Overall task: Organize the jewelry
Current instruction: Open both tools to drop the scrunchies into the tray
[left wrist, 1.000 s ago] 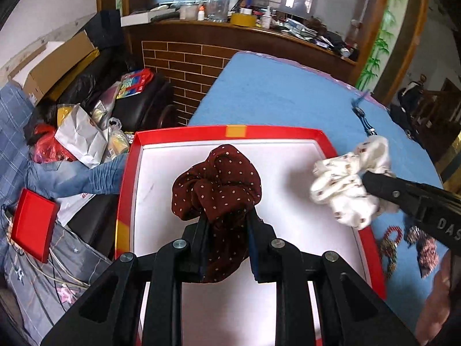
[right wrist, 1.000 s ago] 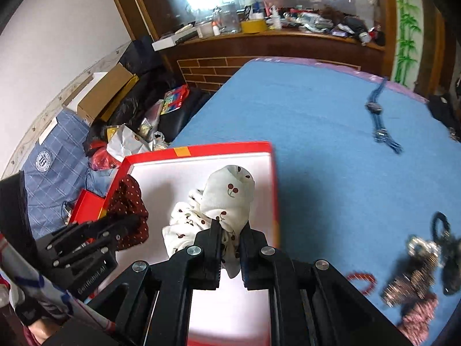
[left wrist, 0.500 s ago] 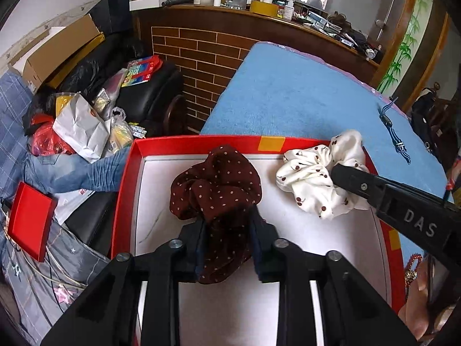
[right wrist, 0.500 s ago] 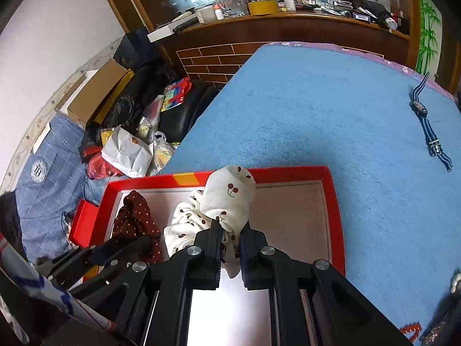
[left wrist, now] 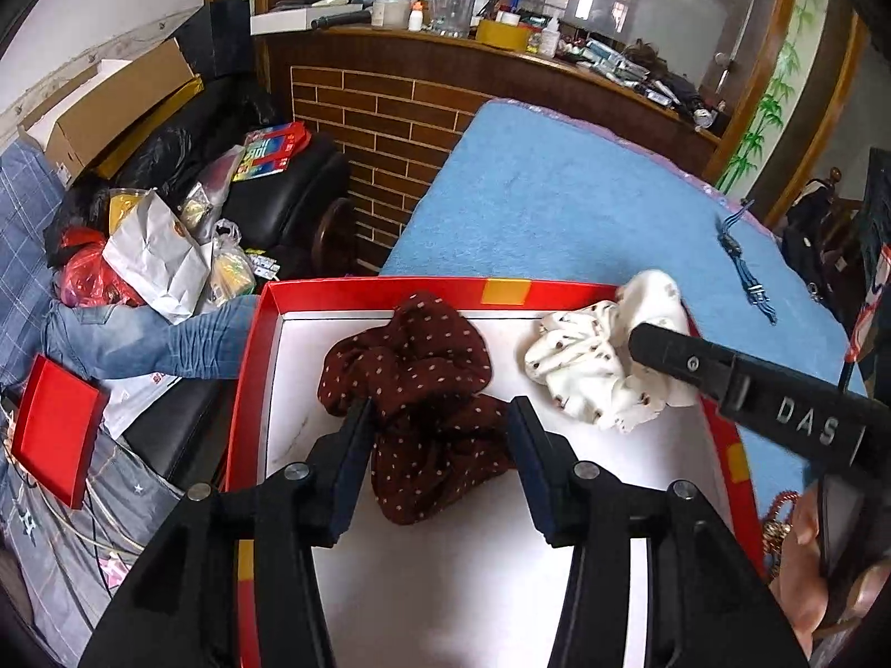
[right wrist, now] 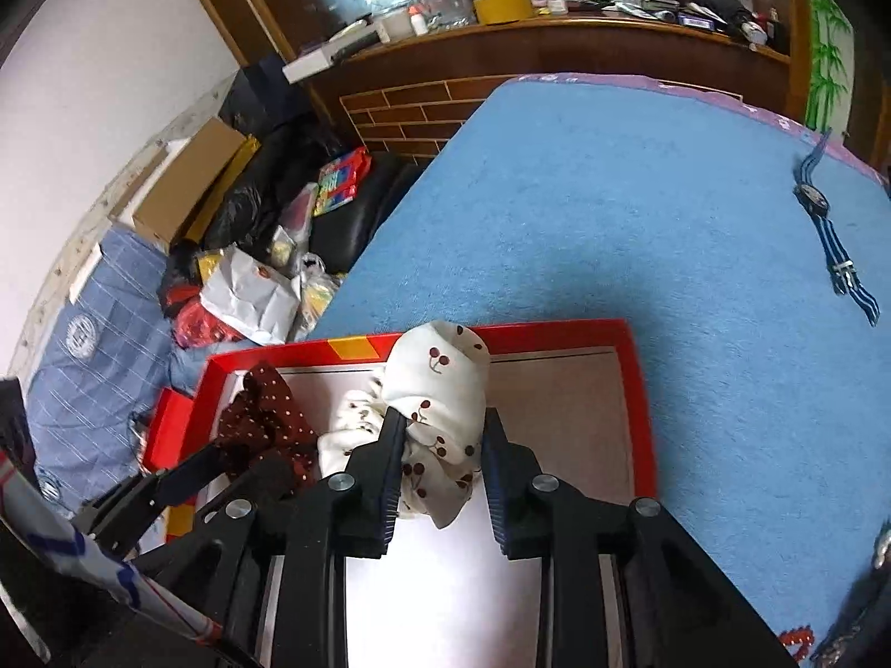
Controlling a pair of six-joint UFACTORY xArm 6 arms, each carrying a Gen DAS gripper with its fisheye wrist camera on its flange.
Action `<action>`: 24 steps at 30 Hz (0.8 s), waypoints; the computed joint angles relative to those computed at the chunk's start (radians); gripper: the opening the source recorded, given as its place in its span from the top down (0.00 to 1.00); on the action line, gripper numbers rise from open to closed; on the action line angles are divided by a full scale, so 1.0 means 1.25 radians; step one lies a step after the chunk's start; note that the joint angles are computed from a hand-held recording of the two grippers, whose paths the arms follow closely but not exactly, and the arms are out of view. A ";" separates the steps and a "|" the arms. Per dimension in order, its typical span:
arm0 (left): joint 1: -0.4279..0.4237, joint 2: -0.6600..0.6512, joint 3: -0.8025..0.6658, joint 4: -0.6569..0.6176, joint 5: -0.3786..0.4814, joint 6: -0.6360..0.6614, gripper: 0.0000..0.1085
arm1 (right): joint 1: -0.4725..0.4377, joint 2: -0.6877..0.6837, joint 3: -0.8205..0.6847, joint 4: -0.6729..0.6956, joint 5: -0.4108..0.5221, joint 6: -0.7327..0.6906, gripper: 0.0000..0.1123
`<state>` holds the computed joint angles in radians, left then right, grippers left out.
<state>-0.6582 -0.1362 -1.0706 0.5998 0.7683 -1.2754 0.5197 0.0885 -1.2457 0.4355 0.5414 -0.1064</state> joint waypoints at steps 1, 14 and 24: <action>-0.005 -0.003 -0.001 0.003 0.006 -0.006 0.54 | -0.003 -0.013 0.010 0.000 -0.003 -0.004 0.72; -0.136 0.037 -0.054 0.090 0.041 -0.086 0.47 | -0.068 -0.209 0.166 0.094 0.011 -0.091 0.71; -0.191 0.194 -0.226 0.140 0.106 -0.082 0.46 | -0.263 -0.489 0.408 0.095 0.051 -0.136 0.65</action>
<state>-0.8972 0.1061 -1.3533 0.7749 0.9013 -1.3783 0.1904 -0.5232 -0.7359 0.5539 0.6053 -0.2762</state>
